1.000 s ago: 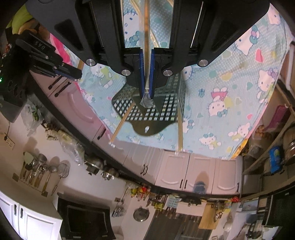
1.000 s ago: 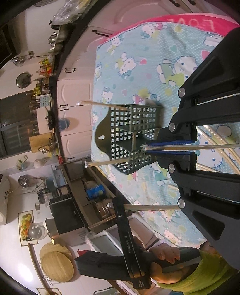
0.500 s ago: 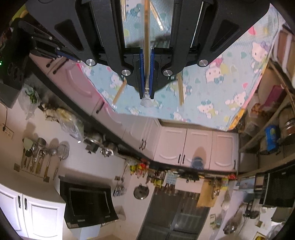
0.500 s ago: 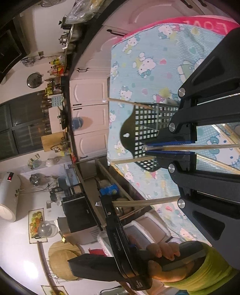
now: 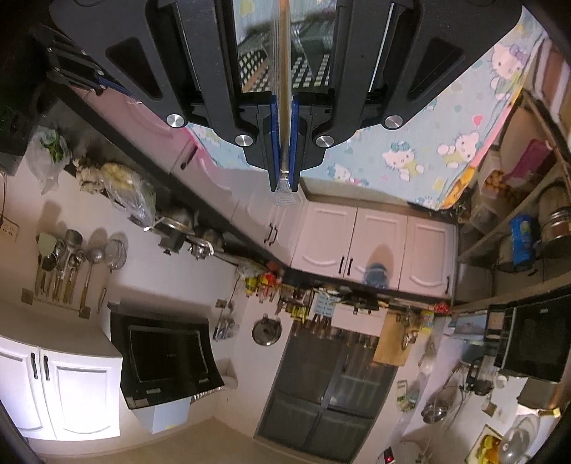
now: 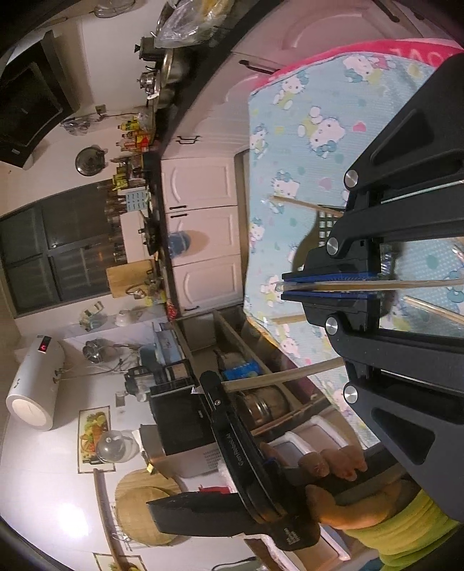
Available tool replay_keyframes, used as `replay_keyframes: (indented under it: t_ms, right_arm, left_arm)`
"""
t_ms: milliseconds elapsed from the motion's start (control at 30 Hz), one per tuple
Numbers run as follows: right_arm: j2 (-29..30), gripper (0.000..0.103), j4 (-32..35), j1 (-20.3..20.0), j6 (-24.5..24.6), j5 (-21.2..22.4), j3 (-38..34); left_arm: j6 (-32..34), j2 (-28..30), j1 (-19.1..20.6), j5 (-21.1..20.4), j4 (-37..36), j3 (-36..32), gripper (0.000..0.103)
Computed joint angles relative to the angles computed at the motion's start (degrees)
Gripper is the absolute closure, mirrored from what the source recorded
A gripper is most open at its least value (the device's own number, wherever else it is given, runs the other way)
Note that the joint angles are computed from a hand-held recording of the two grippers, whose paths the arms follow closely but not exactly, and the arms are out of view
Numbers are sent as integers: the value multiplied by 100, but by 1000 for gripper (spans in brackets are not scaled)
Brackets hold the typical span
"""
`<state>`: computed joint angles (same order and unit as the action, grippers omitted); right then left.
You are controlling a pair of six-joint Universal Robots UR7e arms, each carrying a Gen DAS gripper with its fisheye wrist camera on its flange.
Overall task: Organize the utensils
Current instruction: 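Lift the chopsticks upright and carry them above the caddy with both tools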
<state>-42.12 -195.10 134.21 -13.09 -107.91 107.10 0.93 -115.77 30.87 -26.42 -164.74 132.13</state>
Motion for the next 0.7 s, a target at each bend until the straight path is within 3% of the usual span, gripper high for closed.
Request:
replay_keyframes:
  t_ms: [400,700]
  right_arm:
    - [233,98,-220,-147,-118,132,-401]
    - [462,98,-666,-315,-227,316,-783]
  left_arm:
    - [1408,960,455,-390,-2247,-257,102]
    - [2143,1594,851,-720,-3467,-414,102]
